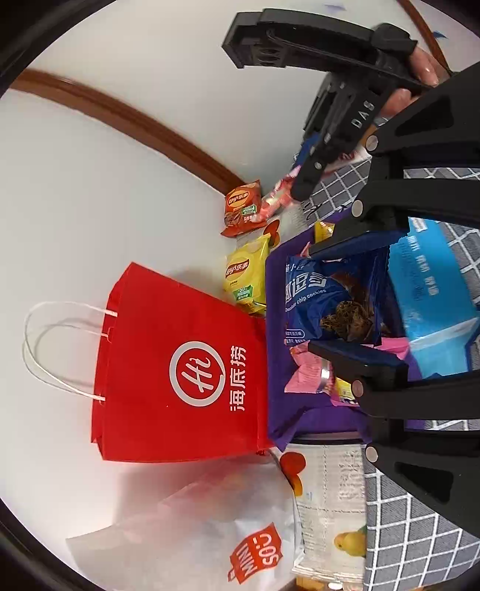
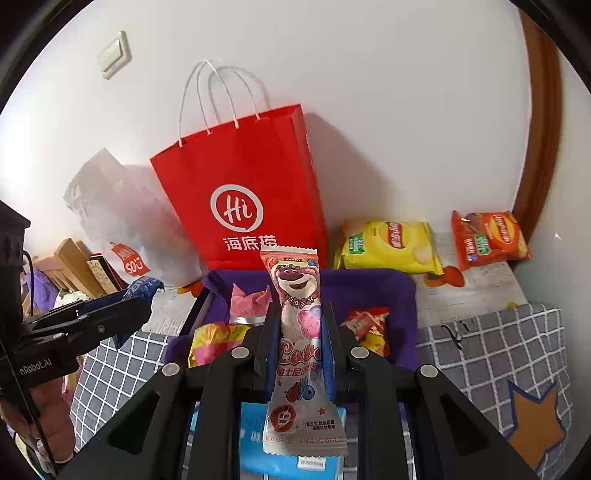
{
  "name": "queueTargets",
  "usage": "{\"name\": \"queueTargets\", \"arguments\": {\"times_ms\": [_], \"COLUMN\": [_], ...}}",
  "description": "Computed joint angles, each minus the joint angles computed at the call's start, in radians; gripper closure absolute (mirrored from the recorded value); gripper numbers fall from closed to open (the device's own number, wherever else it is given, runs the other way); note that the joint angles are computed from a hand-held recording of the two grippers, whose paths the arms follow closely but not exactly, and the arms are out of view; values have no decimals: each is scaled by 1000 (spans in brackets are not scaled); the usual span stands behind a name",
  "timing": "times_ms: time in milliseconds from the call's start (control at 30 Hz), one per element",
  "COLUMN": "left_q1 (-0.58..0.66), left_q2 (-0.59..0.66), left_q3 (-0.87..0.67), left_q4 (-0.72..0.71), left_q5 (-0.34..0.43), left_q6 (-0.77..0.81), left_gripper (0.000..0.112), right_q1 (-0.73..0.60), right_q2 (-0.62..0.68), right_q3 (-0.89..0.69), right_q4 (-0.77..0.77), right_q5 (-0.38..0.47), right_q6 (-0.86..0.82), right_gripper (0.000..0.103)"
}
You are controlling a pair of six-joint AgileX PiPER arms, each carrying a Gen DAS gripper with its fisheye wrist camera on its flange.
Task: Organize snacks
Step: 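Lower the candy bar onto the towel and open the right gripper while the left releases the cookie packet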
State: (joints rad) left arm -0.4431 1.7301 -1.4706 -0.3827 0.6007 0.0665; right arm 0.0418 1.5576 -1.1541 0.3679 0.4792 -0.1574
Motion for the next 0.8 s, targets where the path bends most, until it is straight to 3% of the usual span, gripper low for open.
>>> {"name": "queueTargets", "arguments": {"times_ms": [300, 433, 800], "left_q1": [43, 63, 63], "left_q2": [184, 254, 341], "left_q3": [-150, -209, -292], "left_q4": [-73, -79, -60], "left_q5": [58, 105, 161], "left_q6": [30, 17, -6], "left_gripper": [71, 71, 71], "right_q1": [-8, -7, -13], "right_q2": [173, 257, 358], "right_q3": [-108, -170, -234], "right_q4": [-11, -55, -66], "right_q5": [27, 76, 141], "right_q6": [-30, 7, 9], "right_gripper": [83, 83, 83]}}
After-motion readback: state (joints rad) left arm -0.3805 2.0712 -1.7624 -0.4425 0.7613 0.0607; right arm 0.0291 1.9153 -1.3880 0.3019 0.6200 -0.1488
